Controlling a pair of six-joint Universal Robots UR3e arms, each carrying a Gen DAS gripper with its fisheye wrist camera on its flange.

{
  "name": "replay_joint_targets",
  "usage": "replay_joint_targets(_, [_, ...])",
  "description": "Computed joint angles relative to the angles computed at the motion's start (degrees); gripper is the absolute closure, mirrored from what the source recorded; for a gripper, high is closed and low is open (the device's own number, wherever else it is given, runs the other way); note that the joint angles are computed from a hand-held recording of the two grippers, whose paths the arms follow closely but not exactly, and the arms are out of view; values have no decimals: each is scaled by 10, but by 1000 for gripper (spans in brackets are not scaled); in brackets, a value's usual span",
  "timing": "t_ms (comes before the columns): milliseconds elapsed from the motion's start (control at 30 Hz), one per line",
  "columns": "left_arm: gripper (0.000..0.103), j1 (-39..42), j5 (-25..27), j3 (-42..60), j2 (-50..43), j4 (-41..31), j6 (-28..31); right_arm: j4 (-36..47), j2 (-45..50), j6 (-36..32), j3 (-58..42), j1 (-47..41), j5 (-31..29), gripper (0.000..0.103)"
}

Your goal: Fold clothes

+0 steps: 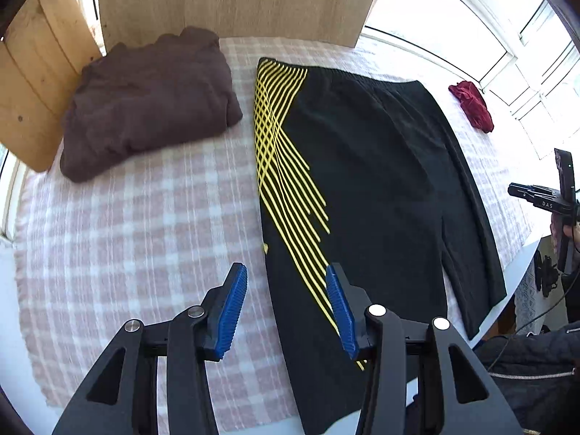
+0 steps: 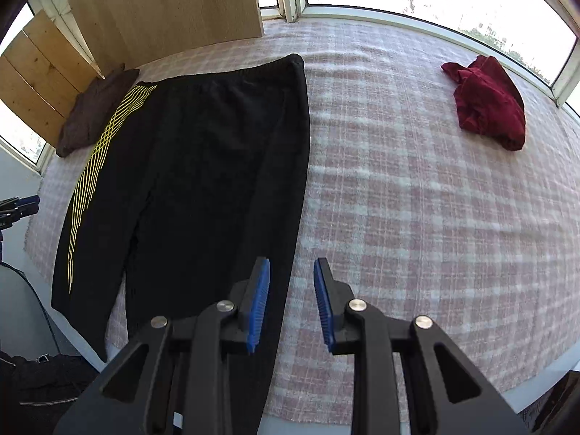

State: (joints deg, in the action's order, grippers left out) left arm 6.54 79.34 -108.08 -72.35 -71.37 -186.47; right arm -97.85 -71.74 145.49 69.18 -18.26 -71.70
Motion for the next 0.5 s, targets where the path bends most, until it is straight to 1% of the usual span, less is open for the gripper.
replay_joint_targets(33, [59,-12,2,-32,32,-7,-24,-4,-33,-4,55,-13,8,78])
replay_joint_targets(67, [59,-16,-8,-66,63,-9,-44,-4,-65,-13,104,-24,10,78])
replay_joint_targets(133, [59,-41,-13,-117,94,0,-87,-19,-114,-26,183,-38,3,78])
replay_joint_targets(167, [59,-58,-6,-134,96,8,-107,-19,-135,-36,214,-45,0,78])
replay_joint_targets(233, [59,-94,8,-164,92,26,-146,-26,-167,-53,256,-52,-13,78])
replay_joint_targets(300, [58,-114,13,-183,90,50,-174,-32,-198,-71,296,-60,-26,77])
replay_joint_targets(367, [59,-136,27,-187,89,70,-199,-25,-223,-85,319,-70,-26,72])
replay_joint_targets(400, [63,-148,38,-182,83,75,-207,-20,-235,-93,328,-75,-22,66])
replay_joint_targets(433, [66,-160,49,-176,76,79,-215,-15,-248,-103,337,-79,-18,64])
replay_joint_targets(467, [73,-165,54,-172,75,78,-218,-16,-260,-109,346,-80,-18,64])
replay_joint_targets(500, [89,-169,58,-169,75,75,-219,-17,-271,-114,355,-79,-19,64])
